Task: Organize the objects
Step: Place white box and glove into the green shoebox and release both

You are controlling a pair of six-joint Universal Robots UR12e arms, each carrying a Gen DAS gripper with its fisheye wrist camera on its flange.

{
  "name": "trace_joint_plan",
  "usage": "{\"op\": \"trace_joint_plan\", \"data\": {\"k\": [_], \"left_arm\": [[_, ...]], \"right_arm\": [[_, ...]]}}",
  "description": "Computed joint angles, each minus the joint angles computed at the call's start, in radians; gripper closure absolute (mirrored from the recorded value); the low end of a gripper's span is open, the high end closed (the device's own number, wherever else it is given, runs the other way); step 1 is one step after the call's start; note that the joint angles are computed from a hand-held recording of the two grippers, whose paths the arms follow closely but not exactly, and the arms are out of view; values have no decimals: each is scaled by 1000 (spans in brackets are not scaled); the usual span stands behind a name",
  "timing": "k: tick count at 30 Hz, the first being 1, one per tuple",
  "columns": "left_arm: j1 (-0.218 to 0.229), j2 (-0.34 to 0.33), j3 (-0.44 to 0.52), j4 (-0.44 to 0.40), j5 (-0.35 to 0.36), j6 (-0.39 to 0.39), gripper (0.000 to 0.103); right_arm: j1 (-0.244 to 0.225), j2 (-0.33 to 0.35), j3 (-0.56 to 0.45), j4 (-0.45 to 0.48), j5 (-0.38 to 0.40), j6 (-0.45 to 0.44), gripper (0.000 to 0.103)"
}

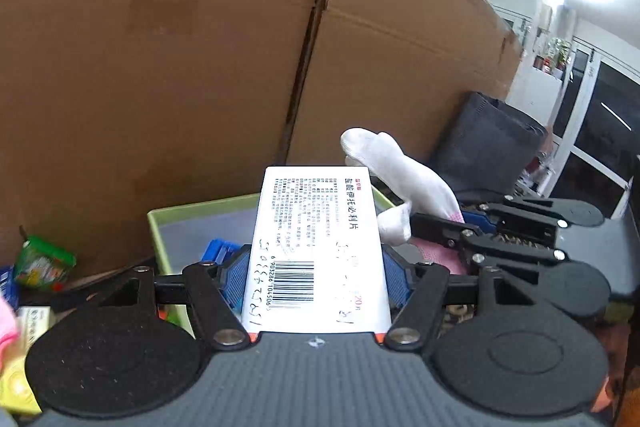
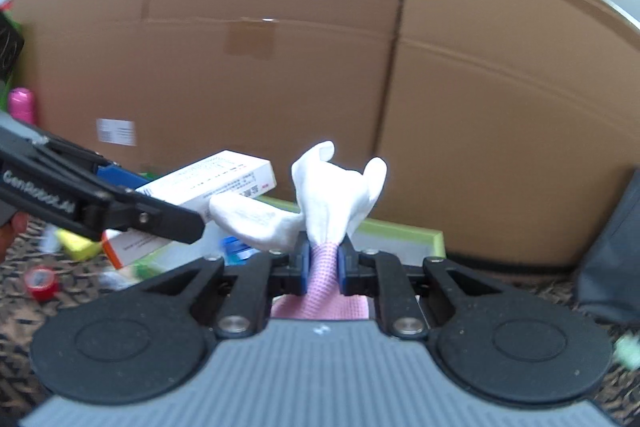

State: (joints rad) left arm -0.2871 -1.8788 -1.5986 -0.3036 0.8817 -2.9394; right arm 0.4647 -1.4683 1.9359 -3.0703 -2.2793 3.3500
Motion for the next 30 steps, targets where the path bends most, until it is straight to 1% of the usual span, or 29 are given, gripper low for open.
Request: {"op": "trace_joint_plan", "data": {"k": [4, 6, 8, 12, 15, 16, 17, 18, 19, 20, 21, 24, 28, 29, 30], "left_arm": [[-40, -62, 69, 5, 54, -28, 35], [-54, -84, 93, -7, 77, -30, 35], [-66, -102, 113, -29, 101, -26, 35], [-83, -129, 136, -62, 144, -1, 35], [-86, -143, 144, -80, 141, 10, 34], [-85, -146, 145, -86, 131, 6, 29], [-84, -148, 145, -85, 123, -4, 27], [-84, -147, 142, -78, 117, -15, 21], [-81, -146, 137, -64, 111, -25, 18], [-80, -144, 130, -45, 108, -34, 16], [-80, -145, 132, -35, 112, -40, 14], [-77, -132, 115, 4, 125, -53, 10], [-60, -110, 85, 45, 97, -82, 9], [-55, -103, 73, 61, 89, -92, 9], [-52, -95, 62, 78, 83, -102, 7]], "right_arm": [[-45, 21, -5, -8, -18, -21, 90], [-68, 29, -4, -5, -6, -25, 90], [-95, 32, -1, 15, 31, -9, 90], [-147, 31, -1, 131, 144, 50, 90], [-170, 34, -4, 205, 200, 69, 90], [-174, 35, -4, 217, 210, 68, 88], [-179, 36, -3, 223, 220, 69, 85], [-182, 35, -1, 225, 225, 77, 72], [-180, 35, 2, 218, 222, 87, 63], [-178, 34, 8, 195, 222, 86, 55], [-174, 33, 10, 184, 209, 89, 42], [-158, 32, 13, 143, 160, 59, 34], [-131, 24, 18, 107, 98, 46, 19], [-125, 22, 20, 94, 88, 43, 16], [-124, 18, 18, 85, 84, 34, 11]]}}
